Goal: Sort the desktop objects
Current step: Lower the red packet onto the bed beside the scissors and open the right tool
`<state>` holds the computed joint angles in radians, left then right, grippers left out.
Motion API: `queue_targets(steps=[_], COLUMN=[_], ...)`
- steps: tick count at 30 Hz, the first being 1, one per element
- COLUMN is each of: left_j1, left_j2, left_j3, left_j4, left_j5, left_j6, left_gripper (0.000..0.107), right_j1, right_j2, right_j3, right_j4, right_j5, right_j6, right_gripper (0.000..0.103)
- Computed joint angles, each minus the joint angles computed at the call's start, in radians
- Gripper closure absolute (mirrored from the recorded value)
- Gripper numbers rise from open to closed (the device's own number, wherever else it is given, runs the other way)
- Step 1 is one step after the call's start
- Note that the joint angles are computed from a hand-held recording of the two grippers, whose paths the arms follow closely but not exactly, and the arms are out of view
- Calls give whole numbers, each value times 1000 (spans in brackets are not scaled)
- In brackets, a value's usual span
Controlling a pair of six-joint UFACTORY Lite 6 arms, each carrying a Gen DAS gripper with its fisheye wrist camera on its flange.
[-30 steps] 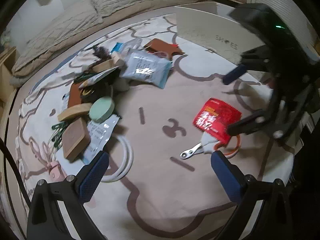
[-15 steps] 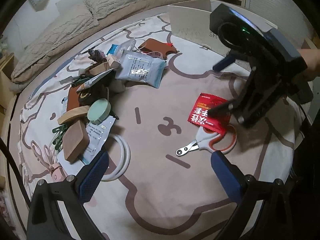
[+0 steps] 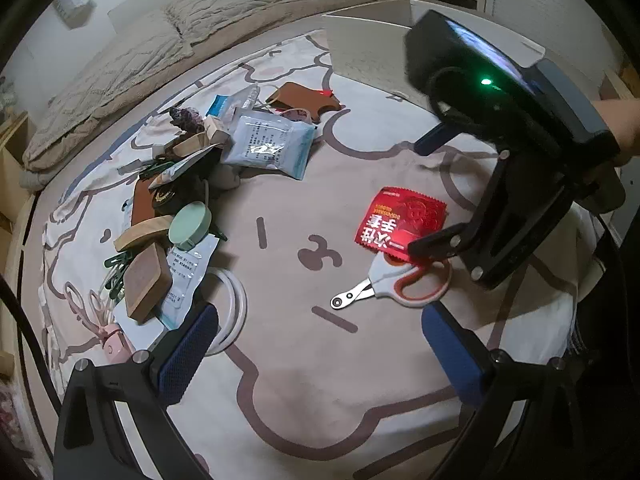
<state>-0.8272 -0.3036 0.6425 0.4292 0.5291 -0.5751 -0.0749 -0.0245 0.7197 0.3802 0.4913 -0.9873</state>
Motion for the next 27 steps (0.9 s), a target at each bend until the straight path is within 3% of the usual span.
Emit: queue_targets(steps=[7,21,27], left_j1=[-11,2,14], left_j2=[-37,-125,-145], left_j3=[-25,-86,-103], left_j4=[-5,-38,-45], left_j5=[18,48,47], left_j6=[-3,40,58], left_gripper=[5,5,5], right_j1=[50,42,62], right_j2=[57,38,4], right_j3=[24,22,-3], right_j4=[-36,-292,-266], right_j5=[-44,-133,-87], right_j6=[104,336,265], right_gripper=[0,0,0])
